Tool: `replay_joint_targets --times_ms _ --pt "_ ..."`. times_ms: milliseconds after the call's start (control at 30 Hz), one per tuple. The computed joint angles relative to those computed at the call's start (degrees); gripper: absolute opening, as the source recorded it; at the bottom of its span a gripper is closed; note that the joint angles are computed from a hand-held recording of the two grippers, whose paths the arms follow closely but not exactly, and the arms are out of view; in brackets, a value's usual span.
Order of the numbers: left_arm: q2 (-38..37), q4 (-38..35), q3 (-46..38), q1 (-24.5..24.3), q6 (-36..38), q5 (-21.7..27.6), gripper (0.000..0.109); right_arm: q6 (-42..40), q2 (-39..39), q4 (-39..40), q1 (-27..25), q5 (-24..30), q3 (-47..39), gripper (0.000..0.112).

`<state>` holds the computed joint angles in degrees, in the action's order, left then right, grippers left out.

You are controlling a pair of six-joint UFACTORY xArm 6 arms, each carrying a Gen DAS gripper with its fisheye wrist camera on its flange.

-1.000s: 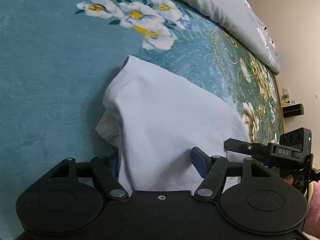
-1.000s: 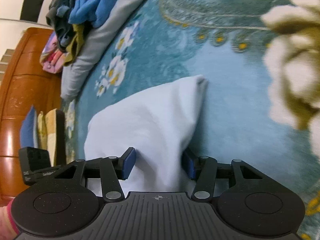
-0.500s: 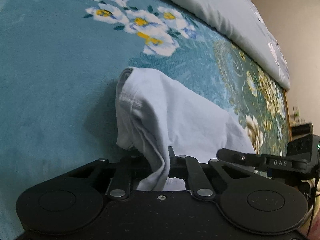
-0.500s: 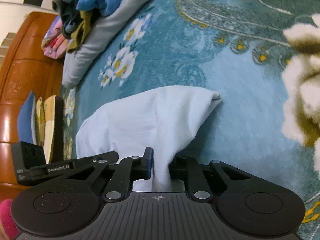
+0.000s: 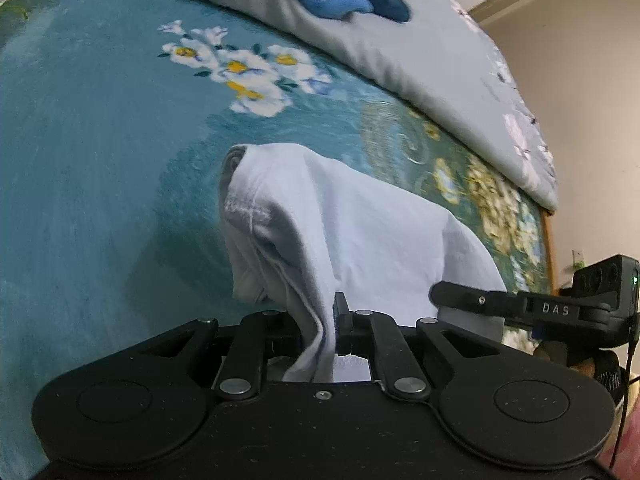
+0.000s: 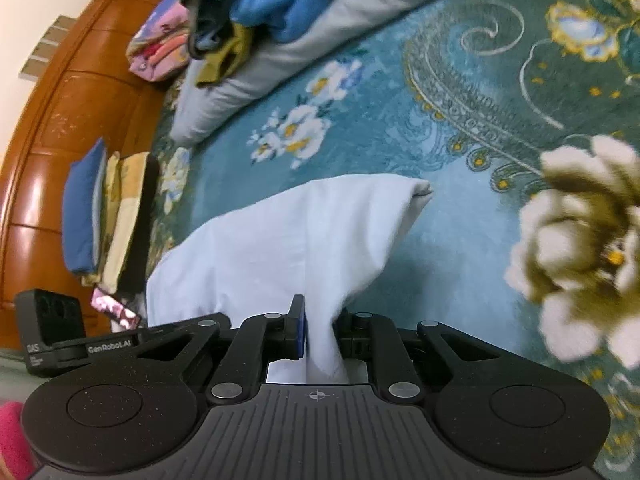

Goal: Fold clothes
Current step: 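Grasp the folded shirt bundle with both grippers, then lift the folded shirt with both grippers and carry it across the bed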

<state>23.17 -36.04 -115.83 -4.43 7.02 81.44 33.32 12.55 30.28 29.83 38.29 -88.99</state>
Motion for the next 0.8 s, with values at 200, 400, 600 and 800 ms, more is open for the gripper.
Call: replay_joint_targets --times_ms 200,400,600,800 --pt "-6.5 -4.5 3.1 0.0 3.9 2.6 0.01 16.4 -9.5 -14.6 2.9 2.3 4.2 0.01" --pt "-9.9 -8.5 2.6 -2.3 8.7 5.1 0.01 30.2 -17.9 -27.6 5.5 9.4 6.0 0.01" --pt "-9.8 -11.3 0.1 -7.0 8.1 5.8 0.01 34.8 -25.9 -34.2 5.8 17.7 7.9 0.01" --pt "-5.5 -9.4 -6.3 -15.1 7.2 5.1 0.01 32.7 -38.0 -33.3 0.7 15.9 19.3 0.01"
